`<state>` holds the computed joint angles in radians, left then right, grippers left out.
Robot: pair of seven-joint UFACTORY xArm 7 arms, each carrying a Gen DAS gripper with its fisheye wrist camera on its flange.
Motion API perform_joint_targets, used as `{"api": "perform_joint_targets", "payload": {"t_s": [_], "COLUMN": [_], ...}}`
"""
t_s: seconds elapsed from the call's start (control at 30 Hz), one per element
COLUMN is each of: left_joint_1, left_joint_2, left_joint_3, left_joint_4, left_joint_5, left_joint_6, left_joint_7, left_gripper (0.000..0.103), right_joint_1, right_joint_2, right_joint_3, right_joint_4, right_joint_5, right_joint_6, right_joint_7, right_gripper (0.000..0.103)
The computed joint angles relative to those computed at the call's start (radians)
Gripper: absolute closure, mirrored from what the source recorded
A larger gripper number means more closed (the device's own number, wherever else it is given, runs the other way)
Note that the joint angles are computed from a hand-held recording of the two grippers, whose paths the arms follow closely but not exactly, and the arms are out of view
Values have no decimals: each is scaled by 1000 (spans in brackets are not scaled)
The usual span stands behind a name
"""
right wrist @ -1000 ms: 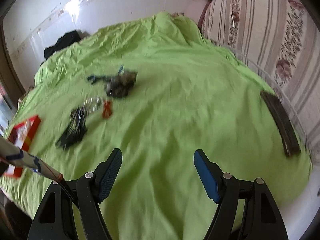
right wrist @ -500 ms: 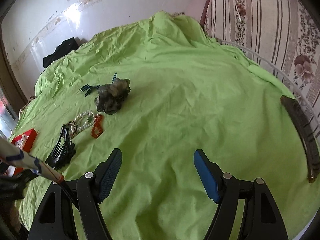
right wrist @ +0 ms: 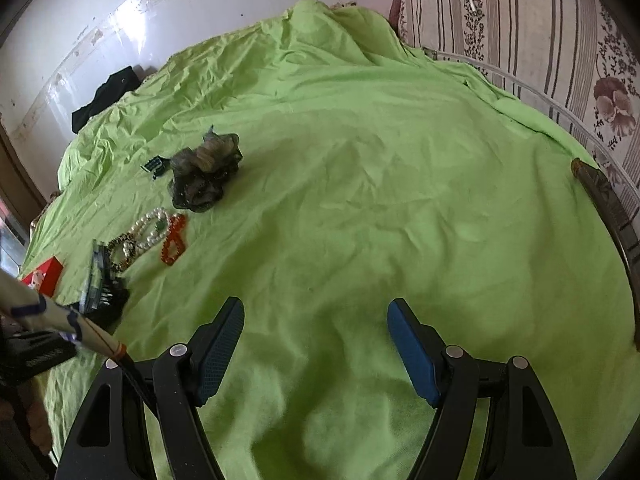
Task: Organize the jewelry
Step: 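Grasp the black claw clip with the left tool and lift it, then carry the claw clip toward the tray with the left tool while the right grasps the leopard-print bracelet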
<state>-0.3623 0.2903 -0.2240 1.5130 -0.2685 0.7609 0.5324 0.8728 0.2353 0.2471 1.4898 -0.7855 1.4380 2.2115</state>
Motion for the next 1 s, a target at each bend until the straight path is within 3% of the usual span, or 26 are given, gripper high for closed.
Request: {"api": "perform_joint_targets", "payload": {"t_s": [0.4,0.73,1.0], "left_joint_1": [80,102,121], "left_joint_2": [-193,-304,-365], "left_joint_3": [28,88,137], "left_joint_4": [-134,-223,-285], "left_joint_5": [-245,-369,-415], "left_joint_6": [1,17,-24], "left_joint_7": [117,193,241], "left_gripper": [61,61,61], "right_joint_1": [78,228,329], "right_joint_2": [88,224,395], "right_joint_3": [-11,-67,-166], "right_joint_4": [160,434,744], "right_joint_5": [19,18,1], "right_joint_6": [169,347,441], "right_joint_7": [-9,-68,-232], "right_gripper": [25,25,25]}}
